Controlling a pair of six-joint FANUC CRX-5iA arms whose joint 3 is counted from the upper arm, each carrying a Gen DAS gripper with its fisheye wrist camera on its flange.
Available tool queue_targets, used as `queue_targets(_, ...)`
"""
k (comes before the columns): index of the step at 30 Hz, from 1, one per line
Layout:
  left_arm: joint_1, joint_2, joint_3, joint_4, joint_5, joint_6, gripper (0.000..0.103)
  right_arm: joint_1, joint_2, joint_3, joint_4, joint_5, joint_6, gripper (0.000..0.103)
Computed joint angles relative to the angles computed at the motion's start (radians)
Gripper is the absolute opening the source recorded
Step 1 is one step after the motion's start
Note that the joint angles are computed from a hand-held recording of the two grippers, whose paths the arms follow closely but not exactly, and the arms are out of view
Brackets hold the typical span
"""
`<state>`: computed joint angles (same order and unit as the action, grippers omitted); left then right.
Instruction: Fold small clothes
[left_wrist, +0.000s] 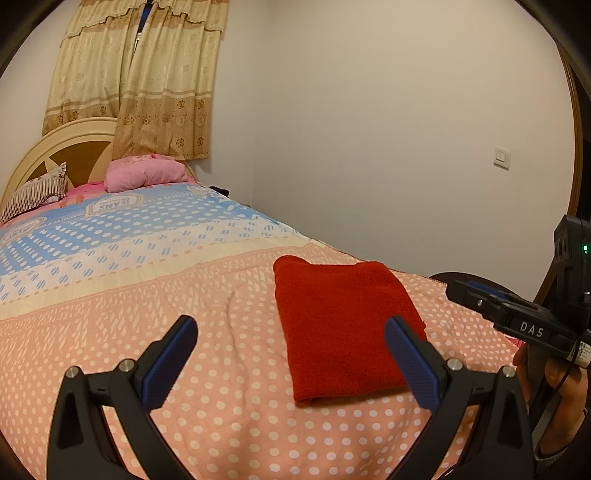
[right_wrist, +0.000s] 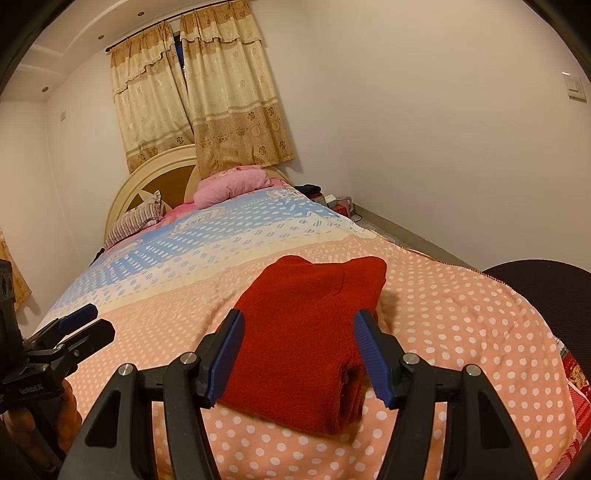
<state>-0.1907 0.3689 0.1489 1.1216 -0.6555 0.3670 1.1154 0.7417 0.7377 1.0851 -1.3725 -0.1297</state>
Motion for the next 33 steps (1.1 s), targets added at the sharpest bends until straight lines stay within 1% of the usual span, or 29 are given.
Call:
queue_targets(18,0.000,-0.005,0.001,-0.013,-0.002,0.010,0.103,0.006,0.026,0.036,0.002,-0.005,0.002,0.063)
queue_targets(22,0.000,-0.002,0.012,-0.028,-0.021,0.008,0.103,0.006,0.024,0.031,0.003,-0.003,-0.001,0.063)
queue_targets(33,-0.014,-0.011,0.006,-0.058,0.028,0.004,0.103,0.005,0.021,0.026,0.001,0.000,-0.002,0.063)
